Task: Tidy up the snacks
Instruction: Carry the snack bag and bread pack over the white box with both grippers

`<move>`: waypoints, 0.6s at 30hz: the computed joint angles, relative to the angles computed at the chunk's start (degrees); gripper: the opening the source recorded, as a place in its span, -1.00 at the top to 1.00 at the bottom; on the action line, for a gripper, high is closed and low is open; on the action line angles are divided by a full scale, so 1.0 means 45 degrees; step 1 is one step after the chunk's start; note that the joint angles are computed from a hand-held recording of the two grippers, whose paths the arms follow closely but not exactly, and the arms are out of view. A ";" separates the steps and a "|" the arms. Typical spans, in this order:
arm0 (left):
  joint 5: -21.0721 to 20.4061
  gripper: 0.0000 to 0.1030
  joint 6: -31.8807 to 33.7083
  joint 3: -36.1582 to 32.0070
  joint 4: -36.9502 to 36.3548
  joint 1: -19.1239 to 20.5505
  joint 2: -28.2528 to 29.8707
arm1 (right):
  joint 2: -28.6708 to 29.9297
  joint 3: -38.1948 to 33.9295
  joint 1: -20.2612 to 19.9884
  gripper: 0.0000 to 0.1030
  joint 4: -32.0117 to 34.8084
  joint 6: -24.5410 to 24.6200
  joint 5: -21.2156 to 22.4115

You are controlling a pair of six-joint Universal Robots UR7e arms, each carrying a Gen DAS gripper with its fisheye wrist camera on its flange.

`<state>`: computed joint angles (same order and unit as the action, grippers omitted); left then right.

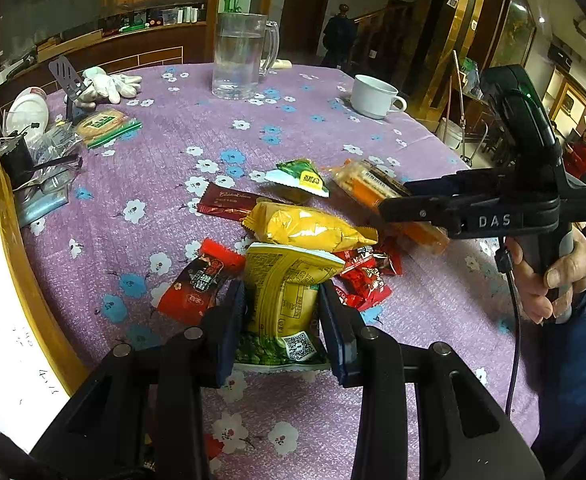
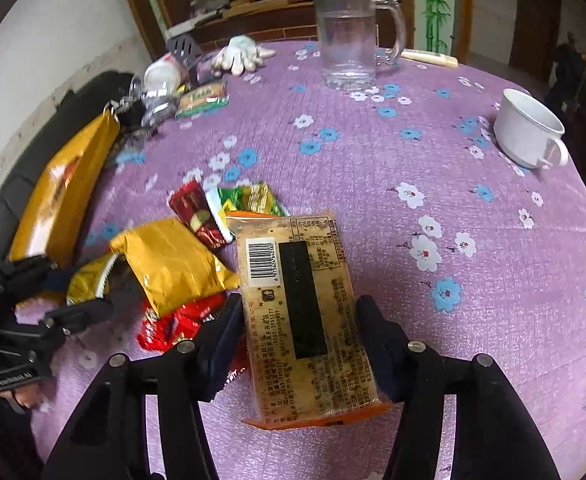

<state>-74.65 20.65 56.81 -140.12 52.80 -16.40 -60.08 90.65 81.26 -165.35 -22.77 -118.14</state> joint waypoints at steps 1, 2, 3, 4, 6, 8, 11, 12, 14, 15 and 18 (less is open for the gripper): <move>-0.0024 0.34 -0.0012 -0.0017 0.0023 0.0004 0.0002 | -0.0040 0.0000 -0.0018 -0.15 0.0038 0.0150 0.0129; -0.0026 0.34 -0.0022 -0.0033 0.0035 0.0007 0.0010 | -0.0060 -0.0008 -0.0025 -0.15 0.0069 0.0231 0.0182; -0.0023 0.34 -0.0024 -0.0006 0.0021 0.0009 -0.0004 | -0.0031 -0.0023 -0.0001 -0.15 0.0077 0.0219 0.0101; -0.0025 0.34 -0.0026 0.0019 0.0011 0.0010 -0.0019 | 0.0024 -0.0065 0.0029 -0.15 0.0149 0.0197 -0.0015; -0.0052 0.34 -0.0007 0.0049 -0.0024 0.0017 -0.0038 | 0.0196 -0.0215 0.0050 -0.15 0.0398 0.0263 -0.0233; -0.0105 0.34 -0.0026 0.0052 -0.0043 0.0032 -0.0048 | 0.0365 -0.0331 0.0112 -0.19 0.0524 0.0114 -0.0541; -0.0190 0.34 -0.0063 0.0057 -0.0073 0.0048 -0.0064 | 0.0607 -0.0361 0.0252 -0.20 0.0167 -0.0362 -0.1020; -0.0211 0.34 -0.0073 0.0043 -0.0060 0.0054 -0.0063 | 0.0647 -0.0364 0.0249 -0.20 0.0165 -0.0396 -0.1085; -0.0231 0.34 -0.0056 0.0095 -0.0125 0.0052 -0.0101 | 0.0731 -0.0398 0.0259 -0.17 0.0150 -0.0413 -0.1222; -0.0276 0.34 -0.0048 0.0136 -0.0187 0.0056 -0.0135 | 0.0735 -0.0375 0.0256 -0.17 0.0075 -0.0443 -0.1225; -0.0546 0.34 -0.0088 0.0194 -0.0238 0.0085 -0.0219 | 0.0681 -0.0338 0.0269 -0.16 -0.0110 -0.0279 -0.1298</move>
